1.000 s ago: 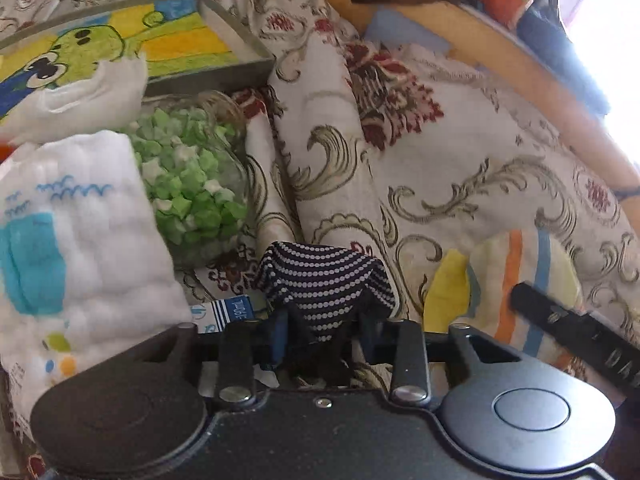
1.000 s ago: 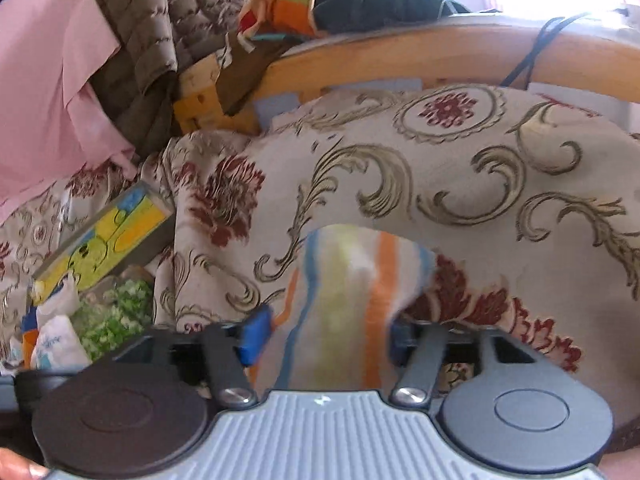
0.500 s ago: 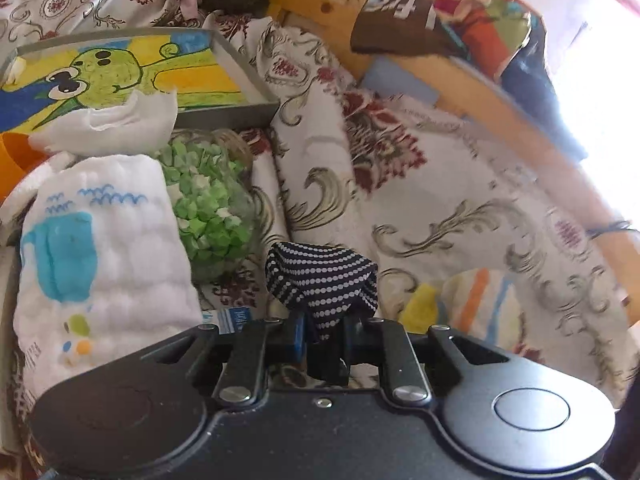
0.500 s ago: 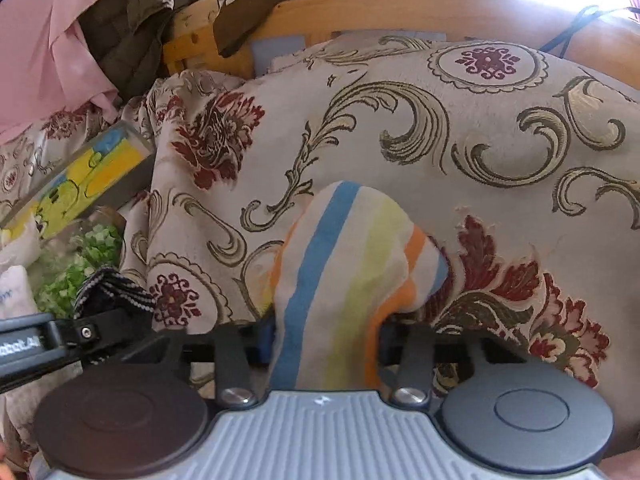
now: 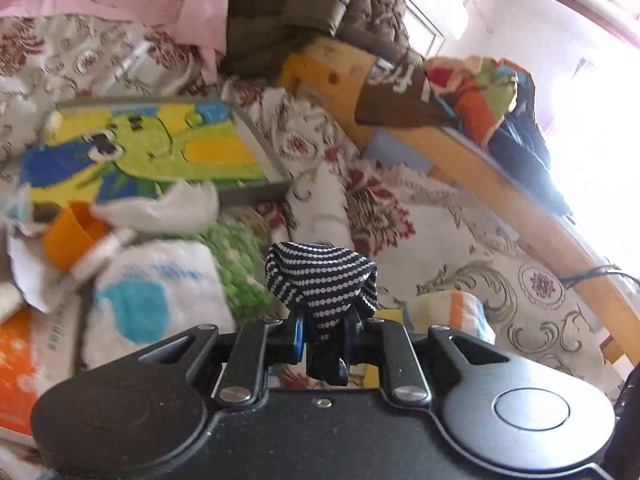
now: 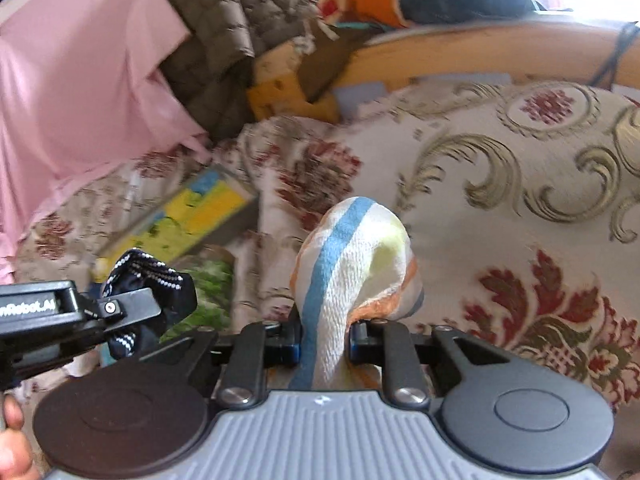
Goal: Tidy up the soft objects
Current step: 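Carry the sock in the left tool and towel in the right tool over the frog tray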
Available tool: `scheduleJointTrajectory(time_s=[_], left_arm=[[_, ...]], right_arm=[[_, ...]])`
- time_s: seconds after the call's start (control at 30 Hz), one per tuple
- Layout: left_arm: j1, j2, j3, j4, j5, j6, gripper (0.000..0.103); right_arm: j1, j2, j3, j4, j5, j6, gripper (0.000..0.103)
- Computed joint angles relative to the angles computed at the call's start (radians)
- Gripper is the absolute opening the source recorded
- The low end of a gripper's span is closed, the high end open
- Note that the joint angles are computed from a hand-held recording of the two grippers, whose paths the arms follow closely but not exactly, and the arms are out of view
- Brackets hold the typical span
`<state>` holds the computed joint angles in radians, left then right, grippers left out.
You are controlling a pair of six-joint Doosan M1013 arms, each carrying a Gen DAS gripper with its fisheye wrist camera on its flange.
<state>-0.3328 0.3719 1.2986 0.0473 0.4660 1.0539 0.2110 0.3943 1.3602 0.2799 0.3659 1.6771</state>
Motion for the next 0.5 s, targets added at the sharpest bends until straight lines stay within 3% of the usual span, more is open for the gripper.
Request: scheduleJointTrajectory(time_s=[0.17,0.3,0.43,0.5], left_arm=[[0.018,-0.009,-0.007,0.122,-0.001,-0.103,0.019],[0.042,0.008,-0.042,0.192,0.008,-0.161,0.019],[0.071,0.048,-0.104,0.233,0.026,-0.173,0.019],[0.089,0.078,-0.143,0.238,0.036,-0.170,0.019]], right_arm=[[0.012,0.021,-0.049,0.191,-0.044,-0.298,0.022],[0.020,0.092,-0.169,0.433,-0.047,-0.565,0.023],[0.024,0.203,-0.350,0.549,0.042,-0.679,0.023],[0.024,0.277,-0.474,0.547,0.119,-0.673,0.023]])
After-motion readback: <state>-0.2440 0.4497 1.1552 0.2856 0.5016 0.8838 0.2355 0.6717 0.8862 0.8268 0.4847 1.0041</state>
